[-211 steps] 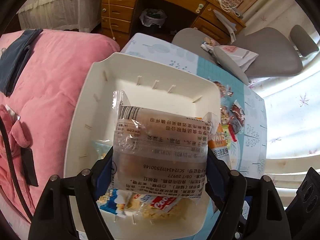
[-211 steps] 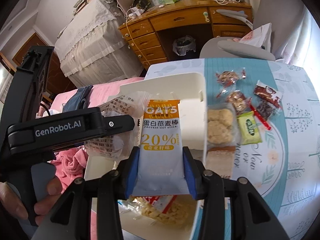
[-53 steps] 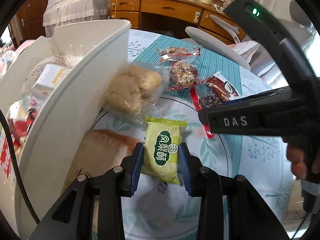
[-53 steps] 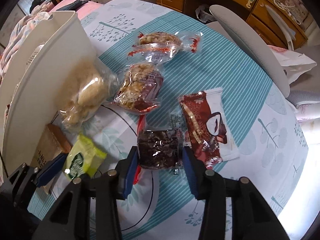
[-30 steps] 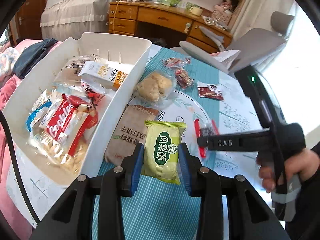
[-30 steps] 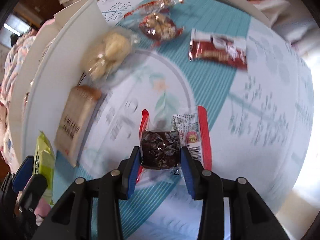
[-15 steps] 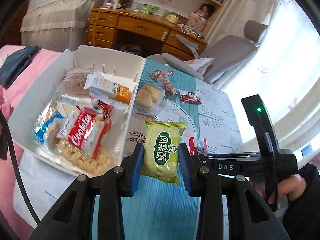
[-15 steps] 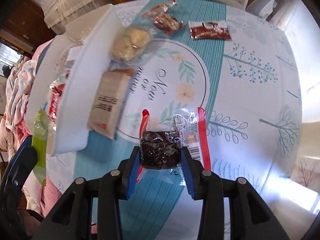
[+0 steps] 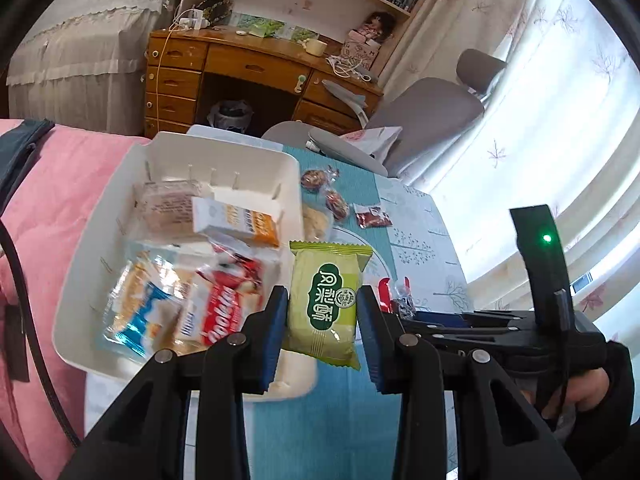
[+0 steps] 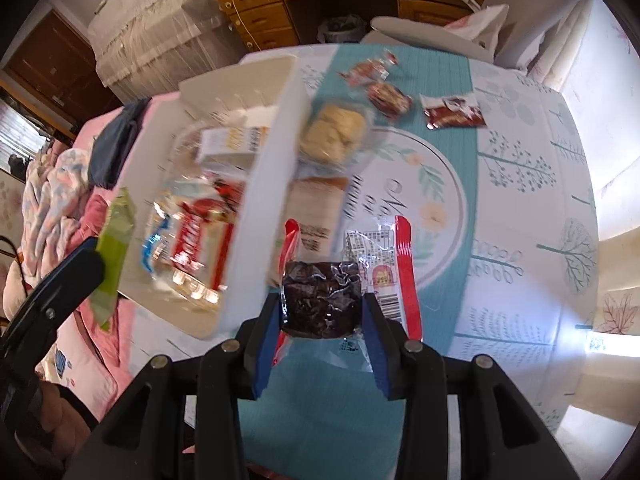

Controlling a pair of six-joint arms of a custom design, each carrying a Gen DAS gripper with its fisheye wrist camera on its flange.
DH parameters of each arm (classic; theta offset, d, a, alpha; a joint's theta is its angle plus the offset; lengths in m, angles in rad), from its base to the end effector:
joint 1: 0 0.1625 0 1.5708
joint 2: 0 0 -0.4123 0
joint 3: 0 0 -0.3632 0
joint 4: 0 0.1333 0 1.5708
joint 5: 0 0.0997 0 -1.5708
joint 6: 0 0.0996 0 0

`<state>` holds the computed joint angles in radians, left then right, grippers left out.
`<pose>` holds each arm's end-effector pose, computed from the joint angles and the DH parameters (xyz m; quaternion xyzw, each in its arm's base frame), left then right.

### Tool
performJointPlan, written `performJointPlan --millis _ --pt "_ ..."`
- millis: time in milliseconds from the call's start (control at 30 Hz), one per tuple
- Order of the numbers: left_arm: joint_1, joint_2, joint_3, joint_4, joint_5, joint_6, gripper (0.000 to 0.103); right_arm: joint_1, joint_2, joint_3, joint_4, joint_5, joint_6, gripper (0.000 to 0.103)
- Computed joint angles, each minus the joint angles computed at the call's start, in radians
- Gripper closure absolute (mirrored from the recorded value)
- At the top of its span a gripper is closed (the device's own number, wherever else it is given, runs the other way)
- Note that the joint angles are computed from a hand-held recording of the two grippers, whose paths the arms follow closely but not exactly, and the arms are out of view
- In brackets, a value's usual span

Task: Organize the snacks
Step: 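Carry the green packet with the left gripper while the right gripper carries the chocolate bag over the tray, then open both grippers to drop the green packet and chocolate bag into the tray, then move the left gripper to the clear nut cookie bag while the right gripper approaches the red-and-white wrapped snack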

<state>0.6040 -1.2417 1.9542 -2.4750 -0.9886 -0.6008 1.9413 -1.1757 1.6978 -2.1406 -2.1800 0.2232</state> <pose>-0.3227 -0.4512 0.2526 0.1465 0.9426 -0.2666 0.1376 0.2800 -0.5102 0.2851 0.0630 -0.9516 0.1095 0.2801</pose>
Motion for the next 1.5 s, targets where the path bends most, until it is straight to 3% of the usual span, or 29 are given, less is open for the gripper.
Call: performJointPlan --millis 333,567,867,967,1000,1033,1133,1400,1500 --pt "0.101 -0.051 -0.035 0.005 0.0 0.069 0.069 0.063 0.106 -0.072 -0.069 0.028 0.007 0.063" --pt "0.16 -0.053 -0.064 0.014 0.019 0.11 0.069 0.09 0.172 -0.12 -0.097 0.092 -0.022 0.063" --pt "0.207 -0.049 -0.09 0.099 -0.016 0.079 0.069 0.114 0.24 -0.163 -0.052 0.144 -0.057 0.06" --pt "0.208 -0.043 -0.1 0.142 -0.019 0.046 0.056 0.114 0.237 -0.147 -0.067 0.154 -0.067 0.06" --pt "0.206 -0.039 -0.108 0.167 -0.015 0.036 0.039 0.113 0.233 -0.14 -0.076 0.157 -0.07 0.057" --pt "0.204 -0.035 -0.116 0.184 -0.009 0.03 0.031 0.111 0.227 -0.13 -0.087 0.16 -0.07 0.048" --pt "0.192 -0.023 -0.132 0.214 0.001 0.016 0.029 0.104 0.212 -0.11 -0.11 0.156 -0.064 0.037" --pt "0.164 0.04 -0.215 0.289 0.008 -0.002 0.028 0.073 0.162 -0.066 -0.14 0.145 -0.094 0.036" --pt "0.156 0.081 -0.272 0.322 0.001 -0.003 0.028 0.06 0.137 -0.056 -0.148 0.135 -0.104 0.031"
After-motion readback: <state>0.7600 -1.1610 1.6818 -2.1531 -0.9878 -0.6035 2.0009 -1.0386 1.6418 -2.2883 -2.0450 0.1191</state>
